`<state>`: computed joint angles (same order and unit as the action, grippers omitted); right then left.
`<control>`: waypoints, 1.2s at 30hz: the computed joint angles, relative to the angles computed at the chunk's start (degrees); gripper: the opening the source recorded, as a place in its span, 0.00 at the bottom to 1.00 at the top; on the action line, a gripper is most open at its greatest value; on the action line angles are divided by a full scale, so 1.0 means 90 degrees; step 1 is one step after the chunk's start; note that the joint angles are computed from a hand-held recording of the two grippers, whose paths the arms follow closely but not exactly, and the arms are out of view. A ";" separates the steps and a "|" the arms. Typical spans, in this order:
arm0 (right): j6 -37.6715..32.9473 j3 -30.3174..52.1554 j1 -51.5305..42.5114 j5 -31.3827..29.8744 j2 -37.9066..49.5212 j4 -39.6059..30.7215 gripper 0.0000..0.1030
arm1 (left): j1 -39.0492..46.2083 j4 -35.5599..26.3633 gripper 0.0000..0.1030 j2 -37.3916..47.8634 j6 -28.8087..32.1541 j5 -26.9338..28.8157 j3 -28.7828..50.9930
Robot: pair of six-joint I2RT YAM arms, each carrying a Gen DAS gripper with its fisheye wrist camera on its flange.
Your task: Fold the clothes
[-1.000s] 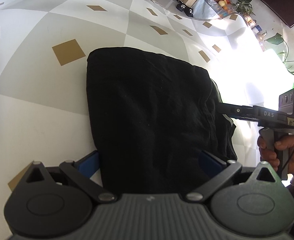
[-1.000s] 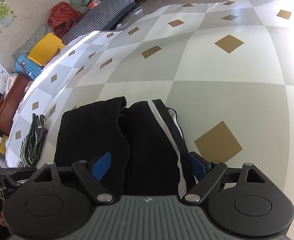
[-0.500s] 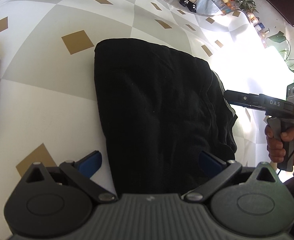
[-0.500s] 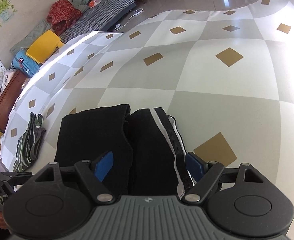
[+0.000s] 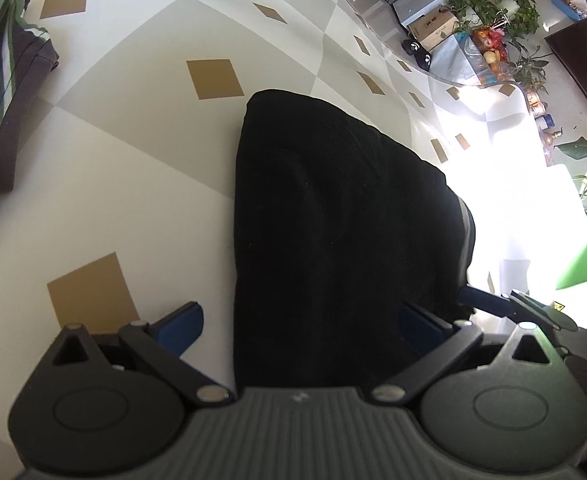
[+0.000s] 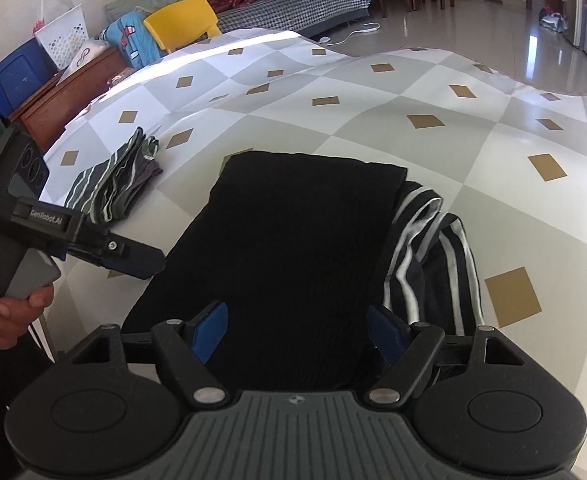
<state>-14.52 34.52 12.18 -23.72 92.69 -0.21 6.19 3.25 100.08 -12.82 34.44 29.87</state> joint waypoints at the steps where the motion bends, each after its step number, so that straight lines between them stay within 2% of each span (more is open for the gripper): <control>1: -0.0044 -0.0093 0.0151 0.0029 -0.0056 0.0015 0.72 | -0.0056 0.0020 1.00 -0.0059 -0.0035 -0.0075 -0.0043; 7: -0.0071 -0.0767 0.1333 0.0574 -0.0298 0.0713 0.72 | -0.0404 0.0223 1.00 -0.0503 -0.0306 -0.0573 -0.0442; 11: -0.0030 -0.1246 0.2292 0.1054 -0.0314 0.1626 0.72 | -0.0468 0.0332 1.00 -0.0676 -0.0503 -0.0655 -0.0624; 17: -0.0191 -0.1382 0.3436 0.1917 0.0490 0.2732 0.72 | -0.0276 0.0335 1.00 -0.0637 -0.0586 -0.0509 -0.0629; 24: -0.0459 -0.1374 0.4160 0.3014 0.1456 0.3883 0.70 | -0.0163 0.0285 1.00 -0.0610 -0.0508 -0.0333 -0.0626; 28: -0.0454 -0.1441 0.4229 0.3077 0.1655 0.4322 0.66 | -0.0137 0.0269 1.00 -0.0575 -0.0490 -0.0203 -0.0606; 30: -0.0340 -0.1422 0.4175 0.3013 0.1664 0.4342 0.52 | -0.0142 0.0267 1.00 -0.0558 -0.0496 -0.0162 -0.0599; 34: -0.0094 -0.1343 0.3990 0.2789 0.1588 0.4120 0.37 | -0.0129 0.0295 1.00 -0.0496 -0.0567 -0.0066 -0.0579; 36: -0.0027 -0.1384 0.3975 0.2870 0.1547 0.4162 0.25 | -0.0142 0.0319 1.00 -0.0453 -0.0604 -0.0019 -0.0565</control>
